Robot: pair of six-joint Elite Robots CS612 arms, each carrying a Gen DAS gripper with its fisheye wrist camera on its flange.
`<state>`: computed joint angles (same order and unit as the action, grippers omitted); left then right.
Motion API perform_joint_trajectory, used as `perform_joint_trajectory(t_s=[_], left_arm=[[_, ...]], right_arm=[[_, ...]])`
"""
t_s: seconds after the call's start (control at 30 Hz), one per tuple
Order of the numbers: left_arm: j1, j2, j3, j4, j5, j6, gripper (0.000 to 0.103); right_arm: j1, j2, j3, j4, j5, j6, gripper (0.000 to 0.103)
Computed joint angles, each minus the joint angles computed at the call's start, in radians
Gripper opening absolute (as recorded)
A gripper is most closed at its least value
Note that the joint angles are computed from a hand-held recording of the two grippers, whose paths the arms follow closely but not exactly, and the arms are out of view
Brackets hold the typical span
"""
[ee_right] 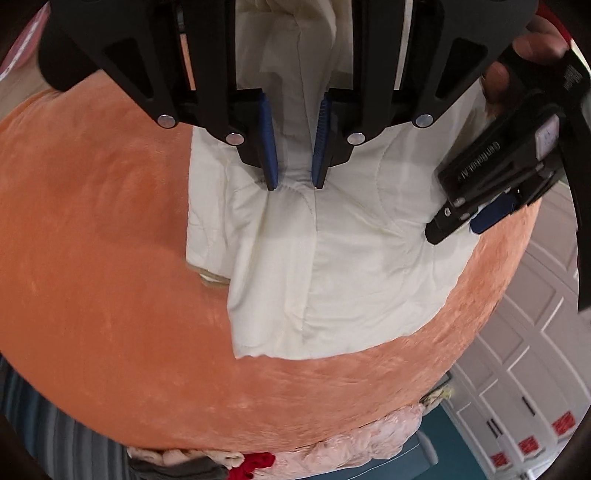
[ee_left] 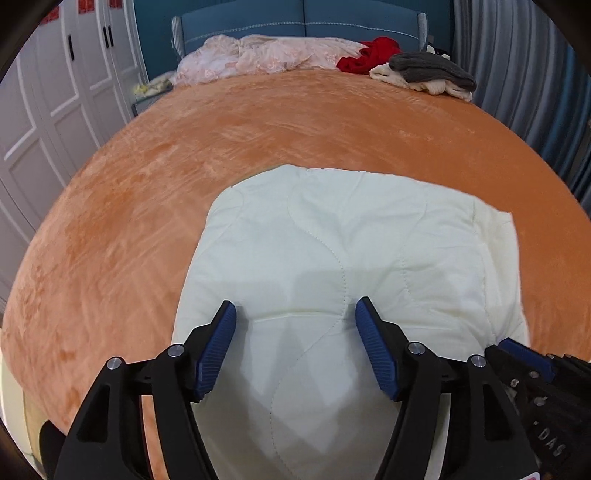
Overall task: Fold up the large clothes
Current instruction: 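Release and smooth the folded bundle with both open grippers, then grasp the cream jacket bundle with both grippers and lift it off the bed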
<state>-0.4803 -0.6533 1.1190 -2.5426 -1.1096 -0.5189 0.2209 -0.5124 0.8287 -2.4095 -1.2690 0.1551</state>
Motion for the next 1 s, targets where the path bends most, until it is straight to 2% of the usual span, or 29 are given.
perform_joint_trajectory(t_s=[0.1, 0.17, 0.2, 0.23, 0.27, 0.3, 0.33, 0.4, 0.43, 0.5, 0.57, 0.67, 0.77, 0.87, 0.97, 1.0], left_arm=[[-0.002, 0.011, 0.002, -0.026, 0.034, -0.002, 0.074], [0.004, 0.007, 0.012, -0.048, 0.018, -0.024, 0.078], [0.01, -0.002, 0.022, -0.059, -0.005, -0.031, 0.079], [0.013, -0.011, 0.031, -0.063, -0.021, -0.038, 0.082], [0.016, -0.023, 0.043, -0.065, -0.033, -0.049, 0.084], [0.019, -0.037, 0.059, -0.067, -0.045, -0.061, 0.084], [0.027, -0.057, 0.084, -0.076, -0.074, -0.079, 0.084], [0.042, -0.086, 0.129, -0.11, -0.148, -0.103, 0.084], [0.055, -0.101, 0.152, -0.118, -0.199, -0.134, 0.084], [0.084, -0.122, 0.192, -0.137, -0.309, -0.217, 0.084], [0.109, -0.127, 0.222, -0.171, -0.407, -0.294, 0.084], [0.143, -0.114, 0.255, -0.266, -0.574, -0.402, 0.085], [0.161, -0.088, 0.262, -0.349, -0.674, -0.467, 0.086], [0.17, -0.064, 0.255, -0.405, -0.741, -0.516, 0.089], [0.161, -0.063, 0.241, -0.384, -0.733, -0.501, 0.089], [0.154, -0.07, 0.237, -0.365, -0.713, -0.472, 0.089]], right_arm=[[-0.006, 0.011, -0.012, -0.01, 0.033, 0.001, 0.018], [-0.012, 0.0, 0.01, -0.039, 0.063, 0.011, 0.019], [-0.016, -0.009, 0.027, -0.057, 0.08, 0.028, 0.025], [-0.023, -0.023, 0.05, -0.08, 0.093, 0.057, 0.042], [-0.029, -0.038, 0.078, -0.116, 0.096, 0.089, 0.053], [-0.034, -0.053, 0.106, -0.155, 0.08, 0.118, 0.074], [-0.039, -0.067, 0.134, -0.188, 0.069, 0.138, 0.079], [-0.053, -0.073, 0.151, -0.185, 0.118, 0.148, 0.082], [-0.063, -0.069, 0.151, -0.163, 0.164, 0.163, 0.085], [-0.072, -0.061, 0.145, -0.118, 0.209, 0.179, 0.085], [-0.08, -0.038, 0.123, -0.052, 0.289, 0.194, 0.088], [-0.09, 0.002, 0.098, -0.044, 0.424, 0.27, 0.09], [-0.091, 0.04, 0.065, -0.063, 0.503, 0.334, 0.091], [-0.087, 0.061, 0.041, -0.084, 0.527, 0.357, 0.091], [-0.082, 0.068, 0.016, -0.073, 0.514, 0.329, 0.073], [-0.082, 0.062, 0.02, -0.082, 0.506, 0.314, 0.058]])
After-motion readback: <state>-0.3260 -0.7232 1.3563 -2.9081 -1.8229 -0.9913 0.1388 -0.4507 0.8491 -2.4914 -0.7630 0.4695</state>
